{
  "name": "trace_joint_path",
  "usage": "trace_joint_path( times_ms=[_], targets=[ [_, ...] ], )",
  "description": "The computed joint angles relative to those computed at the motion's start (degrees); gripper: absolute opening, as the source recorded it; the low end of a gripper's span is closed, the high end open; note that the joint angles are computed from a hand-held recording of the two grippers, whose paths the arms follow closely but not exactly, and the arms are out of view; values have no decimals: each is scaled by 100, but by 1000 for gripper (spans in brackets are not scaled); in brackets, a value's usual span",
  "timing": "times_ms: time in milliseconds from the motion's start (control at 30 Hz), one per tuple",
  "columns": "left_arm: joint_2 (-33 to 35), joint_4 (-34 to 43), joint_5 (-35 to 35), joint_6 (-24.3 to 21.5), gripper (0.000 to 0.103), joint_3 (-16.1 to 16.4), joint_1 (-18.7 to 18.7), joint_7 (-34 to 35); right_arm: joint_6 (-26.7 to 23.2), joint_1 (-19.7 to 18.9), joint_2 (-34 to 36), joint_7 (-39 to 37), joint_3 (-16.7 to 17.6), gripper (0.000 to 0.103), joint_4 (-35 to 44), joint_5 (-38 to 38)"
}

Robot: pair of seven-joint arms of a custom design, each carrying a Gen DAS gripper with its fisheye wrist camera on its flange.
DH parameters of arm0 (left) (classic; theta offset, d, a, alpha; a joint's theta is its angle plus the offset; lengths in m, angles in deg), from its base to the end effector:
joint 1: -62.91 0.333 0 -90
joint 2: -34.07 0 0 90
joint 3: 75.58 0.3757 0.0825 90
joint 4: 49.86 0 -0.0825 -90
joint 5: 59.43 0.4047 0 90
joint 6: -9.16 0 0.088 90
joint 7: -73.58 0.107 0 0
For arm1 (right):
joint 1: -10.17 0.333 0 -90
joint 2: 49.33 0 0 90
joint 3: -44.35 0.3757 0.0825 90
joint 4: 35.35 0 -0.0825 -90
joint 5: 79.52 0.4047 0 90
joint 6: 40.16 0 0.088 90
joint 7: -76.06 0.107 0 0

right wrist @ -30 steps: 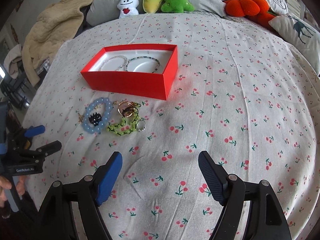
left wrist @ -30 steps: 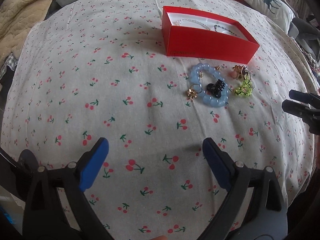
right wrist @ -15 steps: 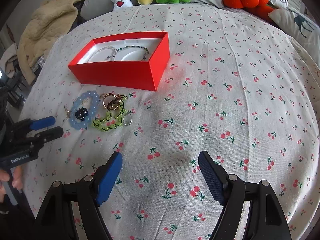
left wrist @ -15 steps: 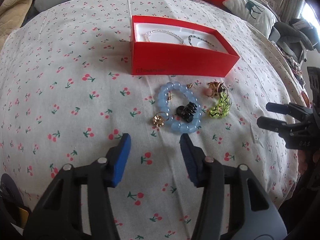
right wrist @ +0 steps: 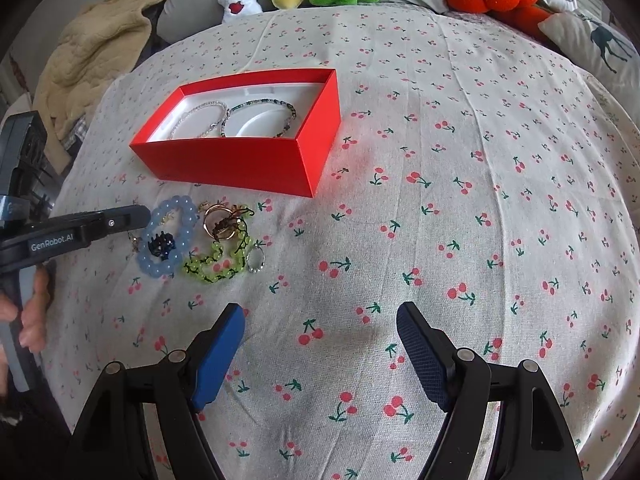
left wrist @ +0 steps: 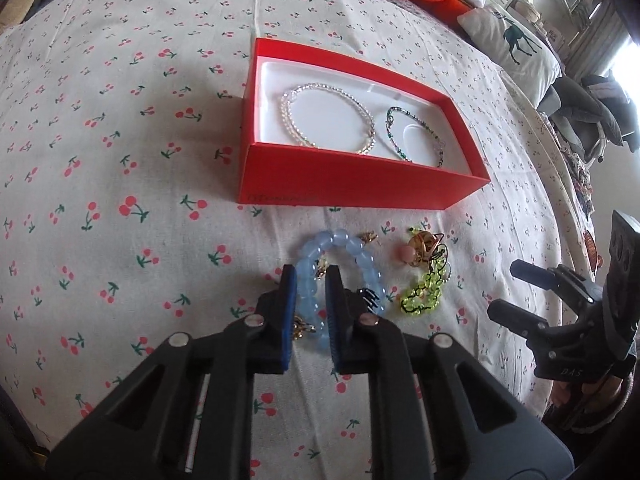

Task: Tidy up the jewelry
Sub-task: 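Lower the left tool onto the light blue bead bracelet and grasp it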

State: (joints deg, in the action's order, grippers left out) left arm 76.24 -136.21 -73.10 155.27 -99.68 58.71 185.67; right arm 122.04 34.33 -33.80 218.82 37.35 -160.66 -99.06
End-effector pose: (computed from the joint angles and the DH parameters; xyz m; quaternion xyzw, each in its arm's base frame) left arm 0.7381 -0.3043 0.3282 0.4694 -0.8407 0.2668 0.0412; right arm 0.5847 0.2016 0.3424 -0.5789 0.7891 -0.1266 0.1617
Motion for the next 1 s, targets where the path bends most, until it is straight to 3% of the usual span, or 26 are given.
trace_joint_path(
  times_ms=[400,733,1000],
  targets=[
    [67,325,421,-804,13,314,-309,-386,94,-126,25,-219,94,80,19,412],
    [175,604,114,-1508,13,249,-193,-365,172,-137,71,-392,112,80,58,830],
    [237,775,-13,-1613,14,342,-242,-537,237,-81,106,-477,78,80,159,1016]
  ],
)
